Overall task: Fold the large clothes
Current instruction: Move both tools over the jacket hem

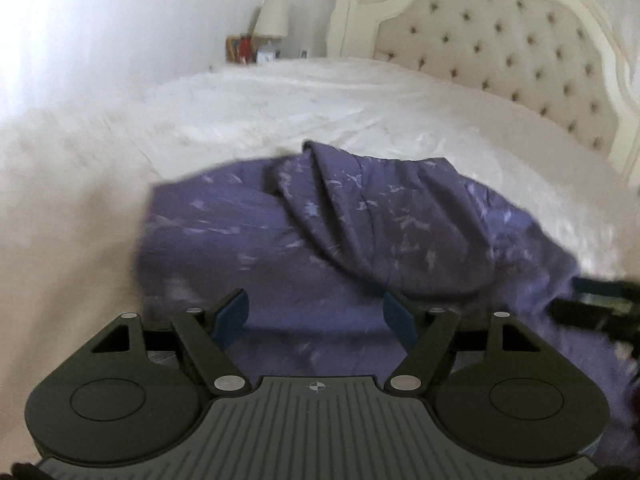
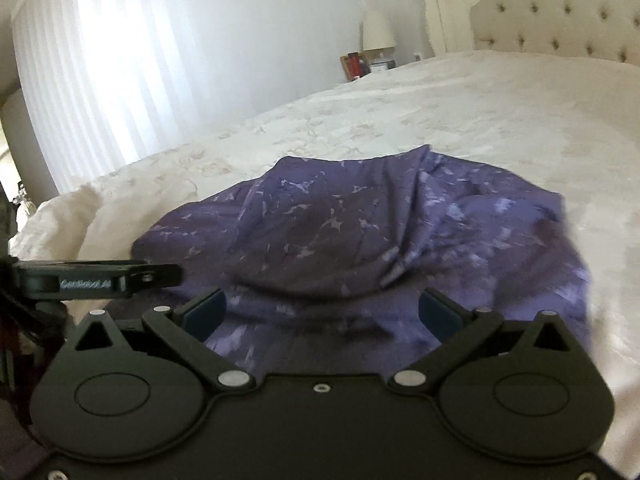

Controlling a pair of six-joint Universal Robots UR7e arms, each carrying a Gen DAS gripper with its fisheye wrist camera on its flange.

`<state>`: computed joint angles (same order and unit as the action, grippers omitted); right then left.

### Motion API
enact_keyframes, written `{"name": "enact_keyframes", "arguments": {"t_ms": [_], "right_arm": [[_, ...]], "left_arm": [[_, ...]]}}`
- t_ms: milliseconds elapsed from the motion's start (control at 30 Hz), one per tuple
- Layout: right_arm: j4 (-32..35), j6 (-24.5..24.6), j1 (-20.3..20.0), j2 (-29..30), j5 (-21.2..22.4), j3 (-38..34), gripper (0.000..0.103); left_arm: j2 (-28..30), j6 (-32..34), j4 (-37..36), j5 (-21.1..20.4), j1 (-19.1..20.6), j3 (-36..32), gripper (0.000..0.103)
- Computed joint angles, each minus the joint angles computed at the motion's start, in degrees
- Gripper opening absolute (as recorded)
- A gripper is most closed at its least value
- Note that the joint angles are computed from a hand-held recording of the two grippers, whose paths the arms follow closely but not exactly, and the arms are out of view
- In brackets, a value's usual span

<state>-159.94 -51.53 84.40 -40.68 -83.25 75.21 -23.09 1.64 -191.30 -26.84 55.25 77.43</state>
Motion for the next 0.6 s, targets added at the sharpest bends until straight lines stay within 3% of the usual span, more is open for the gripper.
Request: {"name": "enact_keyframes", "arguments": {"t_ms": [100, 267, 367, 433, 500, 600], "right_arm": [[-0.8, 0.0, -0.4, -4.6, -0.7, 4.7, 0.102], [2.9, 3.0, -2.2, -11.3, -1.0, 9.6, 0.102], [4.9, 5.1, -3.0, -14.2, -2.5, 11.3, 0.102], [6.0, 6.6, -3.4, -15.7, -4.0, 12.2, 0.102], [6.8, 7.9, -3.6, -16.8, -5.8, 12.8, 0.102], [9.1, 9.3, -3.9, -17.9, -9.0, 12.9, 0.102]], "left_arm": [[-0.7, 1.1, -1.2, 7.3, -3.3, 4.0, 0.073], [-10.3, -16.1, 16.3, 2.3, -5.6, 15.9, 0.073], [-14.3, -23.4, 20.6, -1.2, -6.3, 20.8, 0.074], [-15.9, -27.3, 22.8, -1.3, -7.1, 23.6, 0.082], [-16.9, -29.4, 24.2, -0.5, -7.9, 25.7, 0.103], [-18.7, -34.4, 28.4, -0.1, -8.7, 28.2, 0.103]]}}
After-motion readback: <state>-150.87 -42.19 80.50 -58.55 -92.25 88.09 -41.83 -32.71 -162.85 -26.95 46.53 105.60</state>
